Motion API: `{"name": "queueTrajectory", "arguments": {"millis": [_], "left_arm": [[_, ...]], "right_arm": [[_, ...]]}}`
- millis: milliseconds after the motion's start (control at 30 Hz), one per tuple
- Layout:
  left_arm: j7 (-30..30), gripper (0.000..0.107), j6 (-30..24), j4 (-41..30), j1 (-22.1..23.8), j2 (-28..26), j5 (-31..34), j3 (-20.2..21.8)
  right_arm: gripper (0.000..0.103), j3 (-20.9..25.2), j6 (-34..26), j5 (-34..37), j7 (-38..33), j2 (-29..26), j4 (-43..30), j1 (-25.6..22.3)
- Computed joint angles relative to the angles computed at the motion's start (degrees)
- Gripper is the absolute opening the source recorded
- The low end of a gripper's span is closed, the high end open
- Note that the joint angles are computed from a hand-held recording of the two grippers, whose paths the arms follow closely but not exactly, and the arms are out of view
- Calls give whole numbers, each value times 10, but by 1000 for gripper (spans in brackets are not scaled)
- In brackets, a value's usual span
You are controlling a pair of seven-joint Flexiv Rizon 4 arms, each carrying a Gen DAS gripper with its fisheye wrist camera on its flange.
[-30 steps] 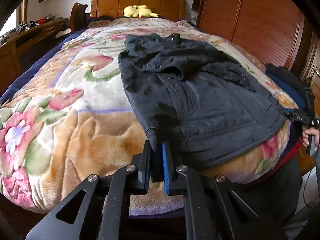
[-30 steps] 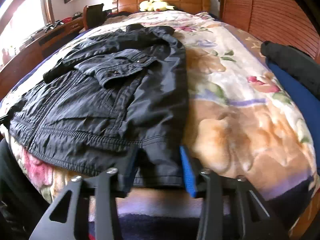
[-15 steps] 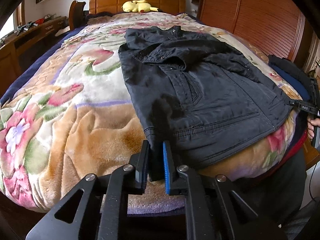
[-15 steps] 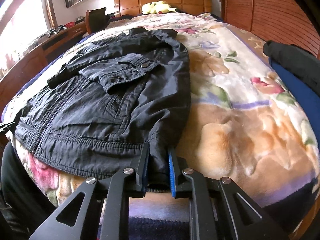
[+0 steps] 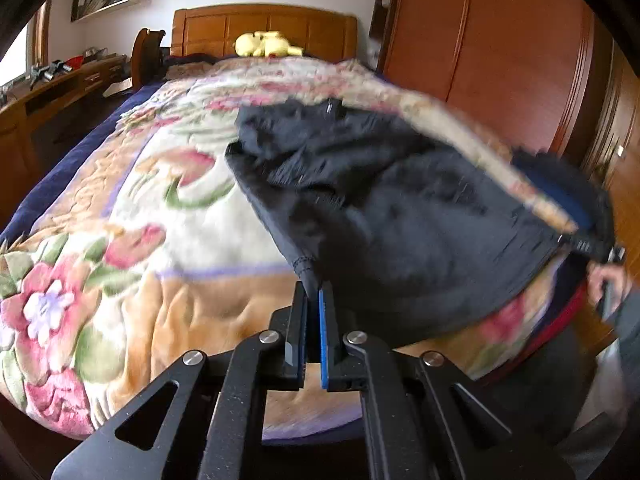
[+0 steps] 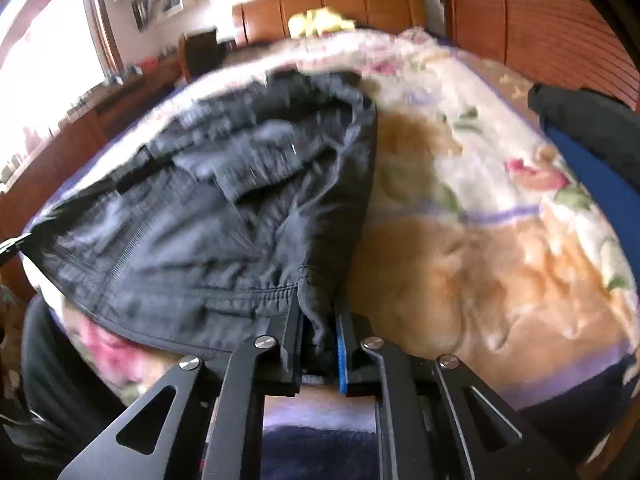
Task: Fold large clothes
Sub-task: 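Lift the hem with both tools and fold it toward the collar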
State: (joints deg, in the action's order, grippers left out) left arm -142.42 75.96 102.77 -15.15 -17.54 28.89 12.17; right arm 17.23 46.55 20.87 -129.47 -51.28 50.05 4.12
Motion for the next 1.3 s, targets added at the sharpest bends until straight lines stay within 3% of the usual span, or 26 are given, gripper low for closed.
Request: {"name": "queueTrajectory", "arguments": {"millis": [233,333,500,867,1100,1300], "left_arm": [[-67,5,-37,-76,-42,13,97,19],[-90,5,-55,-88,-40,33,137,13],[-115,5,-84,-92,-25,72,189,-5],[-168,5,-121,-100,3,152,303,-79],[-144,5,-137,-113,42,163,307,-125],[-115,5,-119,-122,62,122,261,-117]], "right_arm": [[5,42,33,64,-60,50,34,-31],[5,57,41,97,-89,74,44,-45],[5,74,52,158,-145,115,58,-70],[4,72,-2,299,-233,190,56,-127],[4,43,-12,353,-264,210,75,-142],[4,18,-2,324,-250,204,96,-112]]}}
